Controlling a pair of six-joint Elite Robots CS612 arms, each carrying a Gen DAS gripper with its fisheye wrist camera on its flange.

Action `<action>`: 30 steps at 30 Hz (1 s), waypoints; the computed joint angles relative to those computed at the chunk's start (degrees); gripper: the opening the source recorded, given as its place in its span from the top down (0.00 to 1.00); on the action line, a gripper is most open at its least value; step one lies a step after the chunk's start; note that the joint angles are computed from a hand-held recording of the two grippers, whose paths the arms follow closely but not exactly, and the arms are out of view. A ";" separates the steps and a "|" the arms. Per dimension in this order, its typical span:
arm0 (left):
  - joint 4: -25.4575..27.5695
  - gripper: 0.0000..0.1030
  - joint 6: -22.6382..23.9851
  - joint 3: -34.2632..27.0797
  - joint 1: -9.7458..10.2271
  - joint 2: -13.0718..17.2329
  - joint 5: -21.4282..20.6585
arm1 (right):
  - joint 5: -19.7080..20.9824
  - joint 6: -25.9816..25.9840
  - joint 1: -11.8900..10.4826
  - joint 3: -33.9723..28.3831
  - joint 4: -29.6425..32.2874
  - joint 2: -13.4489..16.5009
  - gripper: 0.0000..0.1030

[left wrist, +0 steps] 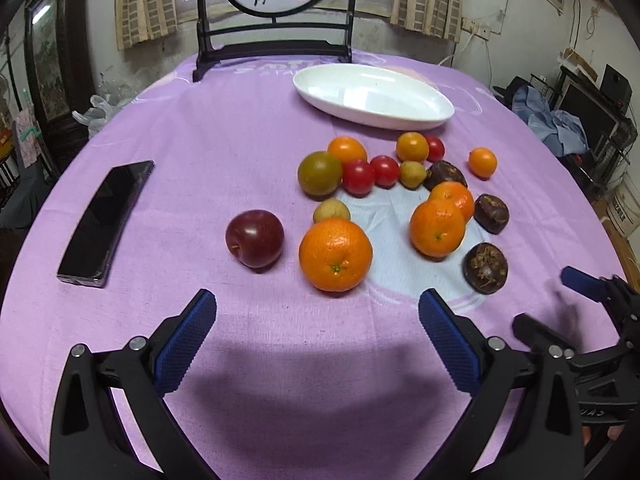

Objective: Organize fruits

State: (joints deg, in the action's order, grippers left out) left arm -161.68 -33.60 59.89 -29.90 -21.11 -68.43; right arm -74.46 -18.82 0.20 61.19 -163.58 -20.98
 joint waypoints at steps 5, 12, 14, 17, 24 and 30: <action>0.05 0.04 1.23 -0.37 0.28 0.27 0.13 | -0.42 -4.02 0.94 -4.65 6.97 1.75 0.04; 1.97 0.04 0.19 -1.55 1.20 0.87 -1.42 | -1.35 -5.58 1.59 -8.72 11.00 3.47 0.44; 2.67 0.04 0.25 -1.95 1.36 1.07 -2.36 | -0.62 -4.76 1.37 -9.29 11.23 3.68 0.58; 2.71 0.04 0.85 -2.20 1.52 1.17 -4.25 | 1.04 -4.51 0.91 -8.97 11.34 3.49 0.58; 2.63 0.04 -0.36 -1.30 2.07 0.65 -6.41 | 5.00 -2.75 -0.76 -5.06 7.74 1.98 0.58; 2.45 0.09 -0.16 -0.28 2.59 0.17 -6.28 | 7.11 -2.85 -1.66 -3.23 6.69 1.22 0.58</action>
State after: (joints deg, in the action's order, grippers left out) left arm -159.23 -33.76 59.61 -27.31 -20.94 -74.71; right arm -67.35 -21.67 -1.46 57.96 -156.89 -19.76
